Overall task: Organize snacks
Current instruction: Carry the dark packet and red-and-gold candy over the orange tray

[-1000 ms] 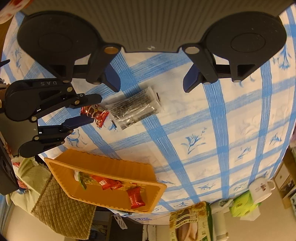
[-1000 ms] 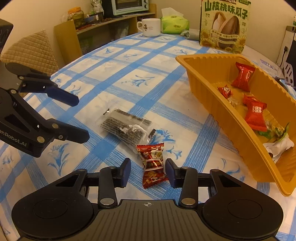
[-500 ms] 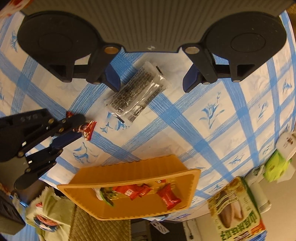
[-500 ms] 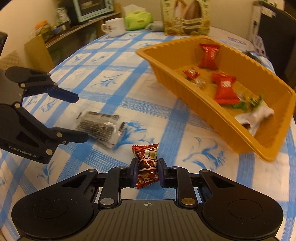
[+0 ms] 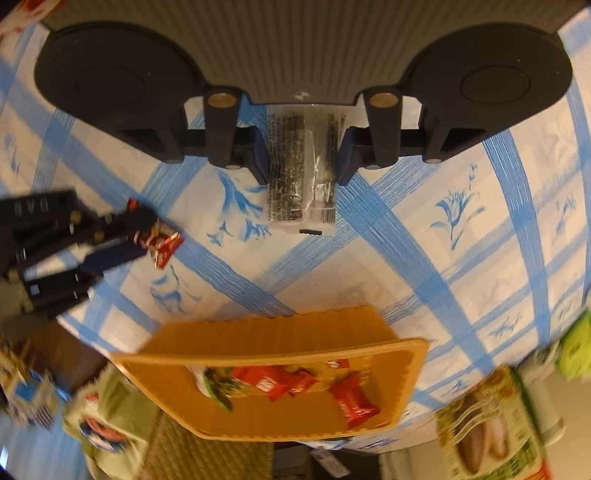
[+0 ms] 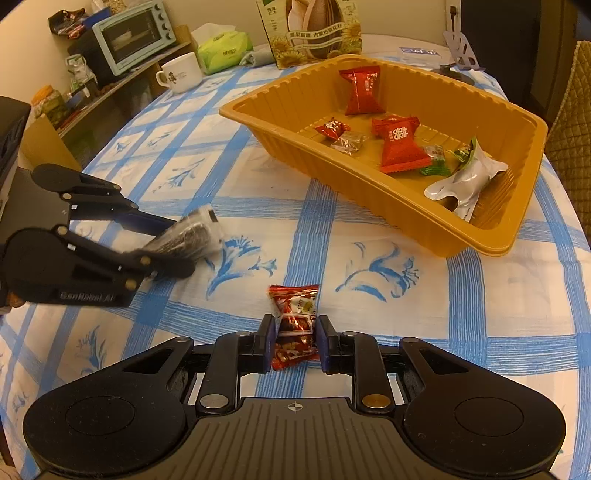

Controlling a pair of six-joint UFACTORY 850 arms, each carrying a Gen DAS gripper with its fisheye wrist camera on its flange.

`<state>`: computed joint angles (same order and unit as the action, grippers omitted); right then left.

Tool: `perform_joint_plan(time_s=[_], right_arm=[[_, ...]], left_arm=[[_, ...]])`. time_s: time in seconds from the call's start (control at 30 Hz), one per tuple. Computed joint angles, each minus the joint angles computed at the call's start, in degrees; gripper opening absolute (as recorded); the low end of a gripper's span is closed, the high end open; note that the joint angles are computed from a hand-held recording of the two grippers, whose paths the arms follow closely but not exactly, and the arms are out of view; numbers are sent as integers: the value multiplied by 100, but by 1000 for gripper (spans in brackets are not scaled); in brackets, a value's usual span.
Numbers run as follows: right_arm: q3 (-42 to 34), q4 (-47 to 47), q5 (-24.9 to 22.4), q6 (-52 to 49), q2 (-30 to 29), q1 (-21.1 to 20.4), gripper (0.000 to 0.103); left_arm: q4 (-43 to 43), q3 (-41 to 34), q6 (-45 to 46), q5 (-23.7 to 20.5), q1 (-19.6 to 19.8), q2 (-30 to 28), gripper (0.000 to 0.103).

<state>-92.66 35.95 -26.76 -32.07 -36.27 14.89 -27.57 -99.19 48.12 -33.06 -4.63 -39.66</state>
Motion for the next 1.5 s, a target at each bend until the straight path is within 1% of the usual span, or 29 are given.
perform_joint_plan(time_s=[0.03,0.07,0.1,0.27,0.4,0.5,0.53,0.6,0.63,0.7,1.07,1.17,1.5], right_arm=[[6,-42,27,31,3,12,33],[6,-127,67,107,1,29,39],[11,-206,108,172,2,45,42],[-19,-429,238,344,-33,87,43],[-5,-995,411,612,-34,194,42],[34,-1401,540,835,-25,270,42],[45,-1509,580,884,-26,291,41],[68,-1506,613,778,-15,322,27],[69,-1510,610,739,-14,335,25],[77,-1684,638,877,-11,368,24],[32,-1168,406,586,-12,317,22],[22,-948,315,518,1,287,21],[44,-141,188,218,167,171,21]], left_arm=[[-14,-20,-215,-26,18,-8,35],[16,-21,-459,-45,32,1,35],[75,-3,-658,-40,38,22,35],[701,315,-1591,177,40,269,35],[1207,468,-2389,283,69,386,36],[1352,481,-2614,286,80,391,36],[1365,474,-2643,277,78,383,36],[1468,489,-2732,324,54,388,36],[1549,502,-2812,352,33,394,36],[1668,503,-2948,378,7,392,36],[1716,478,-3003,361,-4,380,34],[1554,462,-2861,312,8,379,34],[959,476,-2261,350,-4,548,34]])
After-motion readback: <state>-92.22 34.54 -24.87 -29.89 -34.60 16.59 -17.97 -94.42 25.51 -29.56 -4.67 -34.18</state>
